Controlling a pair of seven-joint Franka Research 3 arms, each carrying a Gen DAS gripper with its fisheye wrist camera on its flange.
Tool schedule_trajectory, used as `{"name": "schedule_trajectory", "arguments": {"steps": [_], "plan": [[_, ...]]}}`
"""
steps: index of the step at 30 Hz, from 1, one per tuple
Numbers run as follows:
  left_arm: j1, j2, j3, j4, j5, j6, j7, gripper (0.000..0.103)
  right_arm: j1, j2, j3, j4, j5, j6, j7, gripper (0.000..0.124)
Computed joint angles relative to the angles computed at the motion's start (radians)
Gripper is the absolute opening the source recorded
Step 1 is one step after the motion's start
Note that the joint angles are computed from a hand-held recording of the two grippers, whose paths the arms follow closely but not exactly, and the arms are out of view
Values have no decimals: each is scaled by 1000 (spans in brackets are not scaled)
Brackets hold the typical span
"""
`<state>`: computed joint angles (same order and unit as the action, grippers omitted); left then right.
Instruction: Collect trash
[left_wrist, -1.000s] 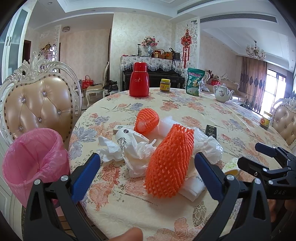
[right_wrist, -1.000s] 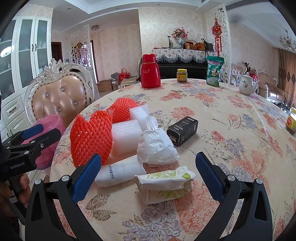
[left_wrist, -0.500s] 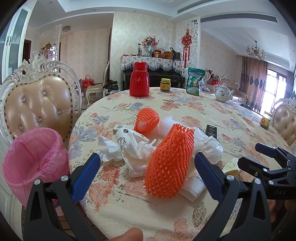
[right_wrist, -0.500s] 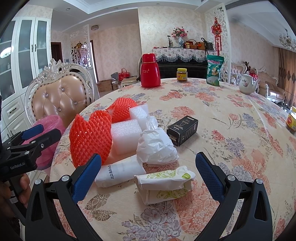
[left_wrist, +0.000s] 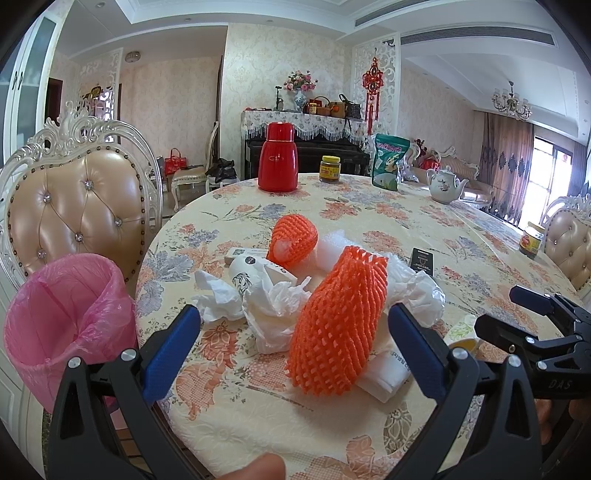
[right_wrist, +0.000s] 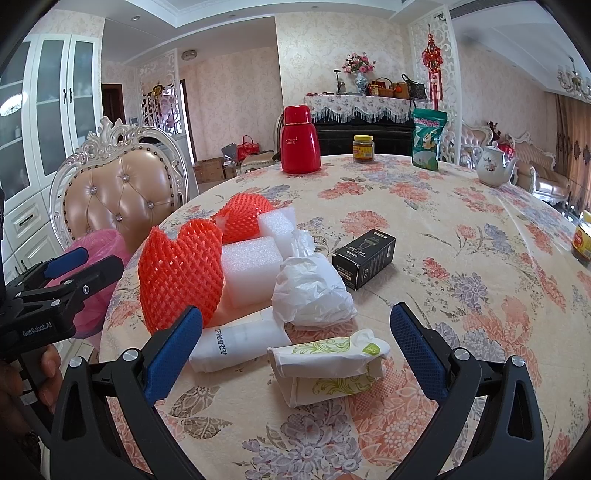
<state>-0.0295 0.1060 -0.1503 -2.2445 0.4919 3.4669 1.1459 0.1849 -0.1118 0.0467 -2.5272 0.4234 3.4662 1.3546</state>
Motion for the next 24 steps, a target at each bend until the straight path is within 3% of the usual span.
{"name": "schedule_trajectory", "arguments": {"steps": [17, 24], "plan": [[7, 2, -4, 3, 20, 1, -19, 99, 1, 3, -6, 0, -13, -1, 11, 95], [44, 10, -30, 20, 96, -9, -88, 99, -4, 3, 1, 0, -3, 0, 2, 95]]}}
